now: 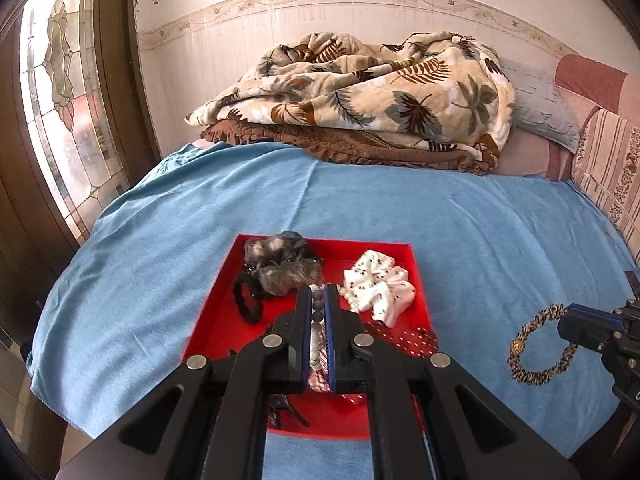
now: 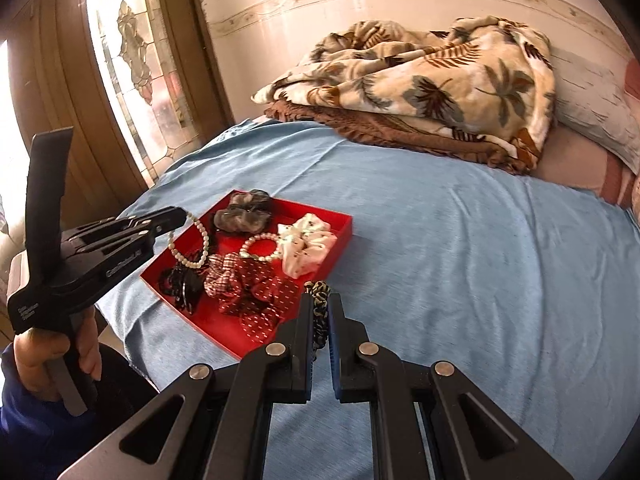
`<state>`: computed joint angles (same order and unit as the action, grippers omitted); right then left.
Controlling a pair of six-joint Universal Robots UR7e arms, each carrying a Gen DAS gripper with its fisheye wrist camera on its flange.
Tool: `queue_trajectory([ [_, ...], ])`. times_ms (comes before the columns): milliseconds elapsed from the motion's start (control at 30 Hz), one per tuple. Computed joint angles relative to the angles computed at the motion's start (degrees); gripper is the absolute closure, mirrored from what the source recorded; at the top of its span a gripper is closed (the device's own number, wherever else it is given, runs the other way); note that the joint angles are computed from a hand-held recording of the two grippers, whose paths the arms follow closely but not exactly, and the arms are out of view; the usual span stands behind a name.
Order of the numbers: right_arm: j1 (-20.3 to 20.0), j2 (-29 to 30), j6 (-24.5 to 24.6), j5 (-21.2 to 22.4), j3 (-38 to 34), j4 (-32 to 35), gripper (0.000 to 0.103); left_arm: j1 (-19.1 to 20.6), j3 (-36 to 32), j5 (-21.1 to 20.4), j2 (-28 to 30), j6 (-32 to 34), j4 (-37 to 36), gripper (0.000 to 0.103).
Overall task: Organize jewelry
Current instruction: 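Carry the pearl bracelet with the left tool while the right carries the beaded bracelet to the tray, then lower both bracelets into the red tray and open both tools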
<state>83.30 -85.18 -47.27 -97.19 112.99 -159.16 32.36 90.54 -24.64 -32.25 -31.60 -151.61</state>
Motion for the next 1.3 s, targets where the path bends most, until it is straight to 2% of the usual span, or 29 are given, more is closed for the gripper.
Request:
queue_trajectory([
  [600,4.79,5.19,1.48,-1.78,-2.64,0.69,0.095,2.18,0.0,0.1,-0.85,7.53,-4.26,0.097],
  [833,6.57,8.01,1.92,-2.14,-4.05,0.59,0.095,4.23,0.01,-1.74,-2.1,9.85,-5.94,0.097],
  [1133,8.25,15.22,3.58,-3.24,-9.0,1.25,0.095,8.49,3.37,-10.98,-5.35,9.3,-12.61,0.097],
  [1300,8.5,19.83,4.06,-5.82,-11.71,0.87,0.095,11.63,3.23,-14.78,-6.06,5.95,-12.32,0.097],
])
